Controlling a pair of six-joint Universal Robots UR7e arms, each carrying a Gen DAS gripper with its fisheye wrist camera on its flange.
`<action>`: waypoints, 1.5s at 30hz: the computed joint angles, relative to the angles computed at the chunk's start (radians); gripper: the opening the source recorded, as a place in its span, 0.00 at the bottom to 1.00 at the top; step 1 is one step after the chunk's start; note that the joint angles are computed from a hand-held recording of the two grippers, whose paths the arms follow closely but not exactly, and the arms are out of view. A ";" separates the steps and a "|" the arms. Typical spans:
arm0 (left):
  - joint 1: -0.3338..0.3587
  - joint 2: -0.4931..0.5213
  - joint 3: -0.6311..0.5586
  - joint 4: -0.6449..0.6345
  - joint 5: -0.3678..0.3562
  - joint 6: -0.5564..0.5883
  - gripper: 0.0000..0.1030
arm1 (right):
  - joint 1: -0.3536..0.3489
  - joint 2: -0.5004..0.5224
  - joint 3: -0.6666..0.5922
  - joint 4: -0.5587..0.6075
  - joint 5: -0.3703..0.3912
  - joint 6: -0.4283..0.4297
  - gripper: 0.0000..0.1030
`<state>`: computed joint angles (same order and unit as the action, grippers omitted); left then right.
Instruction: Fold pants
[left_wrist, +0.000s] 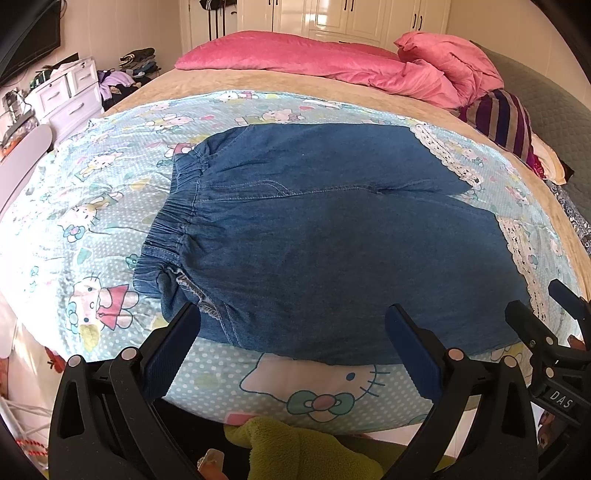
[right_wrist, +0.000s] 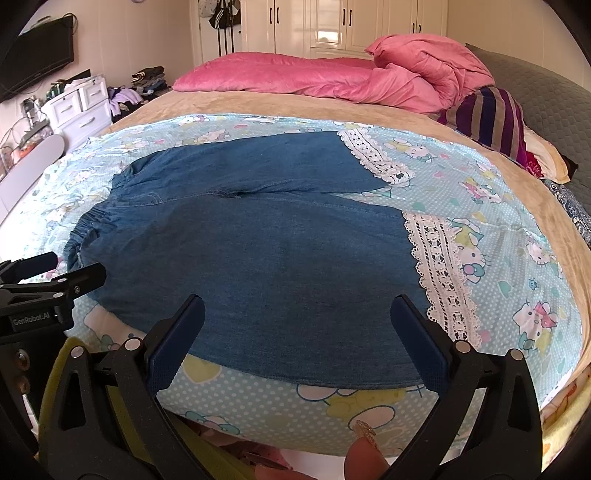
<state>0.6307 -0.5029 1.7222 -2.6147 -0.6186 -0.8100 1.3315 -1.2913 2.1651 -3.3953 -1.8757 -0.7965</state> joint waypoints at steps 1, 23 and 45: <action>0.001 0.001 -0.002 -0.001 -0.001 0.001 0.96 | 0.000 0.001 -0.001 0.001 0.000 -0.001 0.92; 0.079 -0.013 -0.120 0.087 0.032 0.055 0.96 | 0.073 0.105 -0.230 0.247 0.038 -0.078 0.92; 0.321 -0.017 -0.317 0.032 0.021 0.323 0.96 | 0.181 0.483 -0.720 0.504 -0.047 -0.188 0.92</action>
